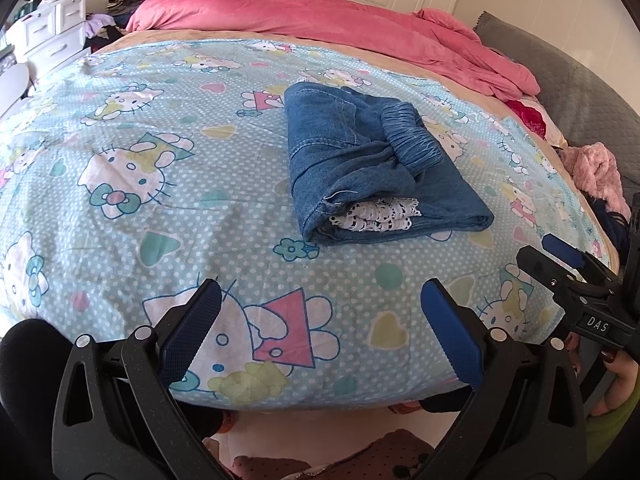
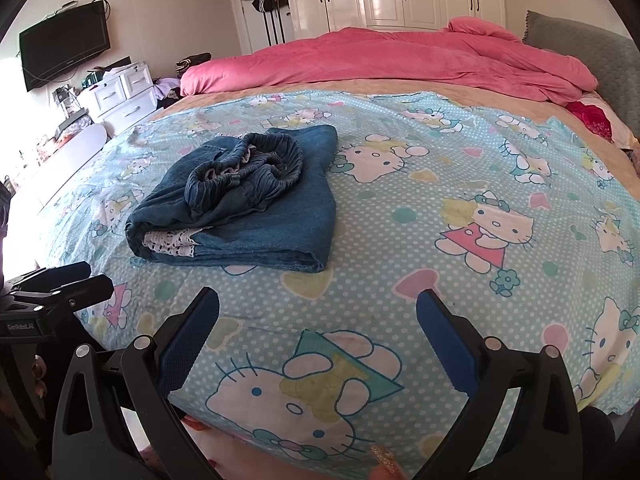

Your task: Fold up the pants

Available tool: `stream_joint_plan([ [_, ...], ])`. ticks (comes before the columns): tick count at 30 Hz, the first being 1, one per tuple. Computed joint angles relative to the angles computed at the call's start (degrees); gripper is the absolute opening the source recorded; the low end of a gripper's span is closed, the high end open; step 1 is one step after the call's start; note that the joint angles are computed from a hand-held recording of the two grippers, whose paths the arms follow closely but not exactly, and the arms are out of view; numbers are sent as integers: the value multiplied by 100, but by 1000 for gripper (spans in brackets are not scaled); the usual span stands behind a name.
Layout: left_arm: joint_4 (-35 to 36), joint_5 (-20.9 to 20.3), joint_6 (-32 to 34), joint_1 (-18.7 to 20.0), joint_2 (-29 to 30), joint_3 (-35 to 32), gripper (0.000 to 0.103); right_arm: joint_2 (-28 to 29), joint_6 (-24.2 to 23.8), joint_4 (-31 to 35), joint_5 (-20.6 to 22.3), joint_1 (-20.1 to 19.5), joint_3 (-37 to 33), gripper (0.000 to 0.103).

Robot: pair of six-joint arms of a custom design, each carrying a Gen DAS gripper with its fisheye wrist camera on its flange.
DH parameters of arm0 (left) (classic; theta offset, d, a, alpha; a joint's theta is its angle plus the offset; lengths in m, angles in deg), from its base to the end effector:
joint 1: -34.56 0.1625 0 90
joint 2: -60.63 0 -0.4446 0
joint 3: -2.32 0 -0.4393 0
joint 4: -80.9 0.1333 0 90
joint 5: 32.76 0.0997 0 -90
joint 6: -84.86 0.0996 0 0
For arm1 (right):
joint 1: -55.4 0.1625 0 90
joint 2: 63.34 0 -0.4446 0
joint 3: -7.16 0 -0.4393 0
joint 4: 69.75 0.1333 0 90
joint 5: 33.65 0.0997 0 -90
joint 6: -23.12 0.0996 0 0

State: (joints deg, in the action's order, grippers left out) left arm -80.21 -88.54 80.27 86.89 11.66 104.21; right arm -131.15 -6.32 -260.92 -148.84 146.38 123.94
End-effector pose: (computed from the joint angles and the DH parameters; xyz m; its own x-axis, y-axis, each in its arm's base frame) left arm -0.2640 -0.6517 0.1003 -0.8058 0.3050 -0.5076 0.5177 0.7789 -0.3539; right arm 0.1010 -0.5870 0.2663 -0.7878 -0.0218 0.6156 -0.4567 0.6914 -0.5599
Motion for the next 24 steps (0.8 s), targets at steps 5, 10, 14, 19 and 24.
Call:
stream_joint_plan([
  [5, 33, -83, -19, 23, -24, -5, 94, 27, 6, 28, -69, 6, -24, 99],
  [10, 62, -236, -28, 78, -34, -53, 94, 61, -7, 44, -129, 3, -56, 99],
  [14, 175, 18, -186, 100, 9, -172, 94, 69, 33, 69, -191, -30, -140, 99],
  [19, 292, -43, -286, 364, -15, -503, 94, -58, 188, 186, -254, -215, -403, 99],
  [24, 1073, 951, -275, 765, 394, -1683, 94, -222, 523, 526, -609, -677, -1178, 99],
])
